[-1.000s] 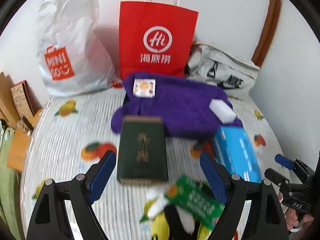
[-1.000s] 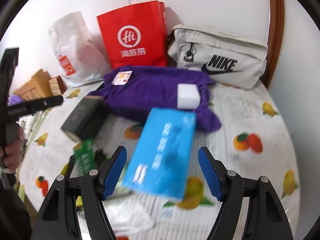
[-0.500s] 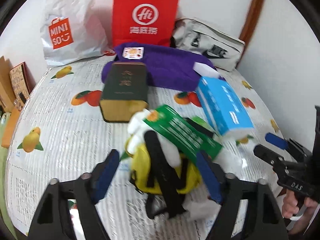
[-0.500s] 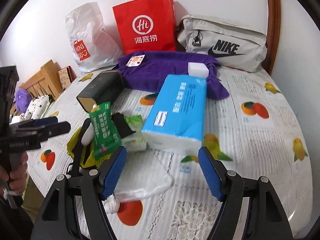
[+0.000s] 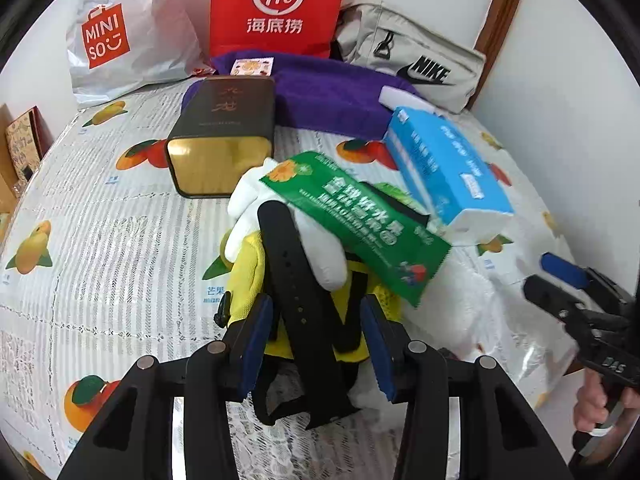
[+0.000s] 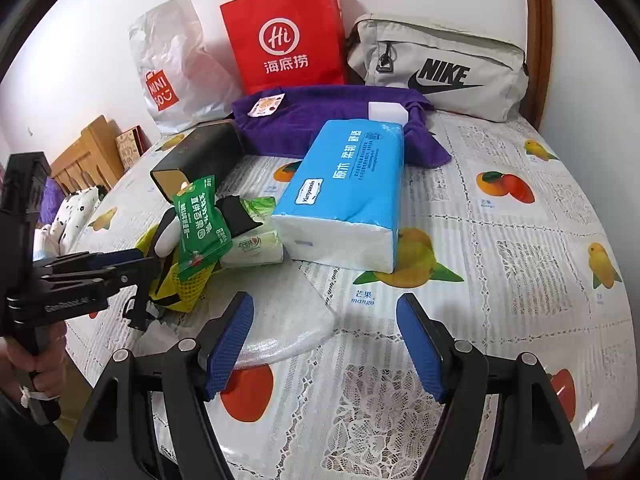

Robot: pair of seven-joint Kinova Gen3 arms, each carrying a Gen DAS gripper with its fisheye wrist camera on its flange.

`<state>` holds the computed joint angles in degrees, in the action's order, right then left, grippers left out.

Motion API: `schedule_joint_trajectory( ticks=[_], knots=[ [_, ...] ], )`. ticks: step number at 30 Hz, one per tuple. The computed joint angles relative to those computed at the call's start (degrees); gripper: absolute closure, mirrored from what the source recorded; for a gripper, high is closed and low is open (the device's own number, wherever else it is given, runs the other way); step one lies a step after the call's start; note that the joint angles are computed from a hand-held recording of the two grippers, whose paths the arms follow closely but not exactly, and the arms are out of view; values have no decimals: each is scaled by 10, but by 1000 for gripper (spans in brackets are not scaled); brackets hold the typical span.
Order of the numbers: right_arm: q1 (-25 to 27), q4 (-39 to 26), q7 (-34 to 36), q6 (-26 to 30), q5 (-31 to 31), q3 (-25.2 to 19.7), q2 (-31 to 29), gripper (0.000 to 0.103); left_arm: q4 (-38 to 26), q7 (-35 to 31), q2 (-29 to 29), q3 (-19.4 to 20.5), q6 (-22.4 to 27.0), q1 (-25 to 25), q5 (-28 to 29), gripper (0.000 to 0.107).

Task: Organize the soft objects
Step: 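Grasp the black strap in the pile with the left tool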

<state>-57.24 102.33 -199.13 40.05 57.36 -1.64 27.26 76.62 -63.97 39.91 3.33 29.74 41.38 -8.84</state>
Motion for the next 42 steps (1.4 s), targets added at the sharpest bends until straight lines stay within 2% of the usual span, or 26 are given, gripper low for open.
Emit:
schedule_joint_trajectory(
  ticks=[2, 6, 10, 13, 15, 18, 19, 21, 24, 26, 27, 31, 36, 38, 39, 42],
  knots=[
    [4, -1, 7, -1, -6, -3, 0, 30, -10, 15, 6, -19, 12, 18, -13, 72],
    [3, -2, 12, -2, -8, -1, 3, 30, -17, 21, 14, -16, 15, 16, -18, 84],
    [3, -5, 21, -1, -17, -1, 5, 30, 2, 14, 4, -5, -7, 1, -9, 86],
    [0, -6, 20, -3, -17, 2, 6, 30, -7, 6, 11, 2, 3, -5, -2, 85],
    [3, -9, 27, -7, -22, 1, 8, 30, -4, 12, 12, -5, -8, 1, -2, 85],
    [3, -19, 46, -5, -31, 1, 14, 30, -4, -10, 19, 23, -18, -25, 18, 86],
    [3, -23, 52, -5, -34, 1, 16, 30, 0, -13, 17, 20, -24, -23, 20, 87],
    [1, -29, 64, -4, -37, 3, 17, 30, 16, -21, 5, 21, -38, -24, 23, 87],
    [-4, -41, 84, 5, -41, 6, 18, 30, 56, -53, -29, 45, -74, -46, 41, 88],
    [-4, -50, 95, 5, -41, 7, 19, 30, 61, -52, -41, 27, -70, -34, 37, 95],
    [-4, -55, 100, 3, -40, 9, 21, 30, 65, -53, -45, 25, -69, -35, 37, 103],
    [6, -86, 147, -10, -50, 9, 34, 30, 81, -55, -50, 24, -76, -51, 48, 103],
    [13, -146, 243, 1, -91, 13, 64, 30, 89, -105, -43, 76, -81, -100, 78, 102],
    [13, -162, 270, 0, -105, 18, 71, 30, 87, -129, -38, 88, -82, -108, 88, 91],
    [10, -167, 279, 0, -110, 22, 74, 30, 86, -132, -37, 83, -83, -103, 90, 82],
    [3, -179, 295, 6, -125, 34, 80, 30, 65, -143, -22, 72, -68, -89, 90, 79]
  ],
)
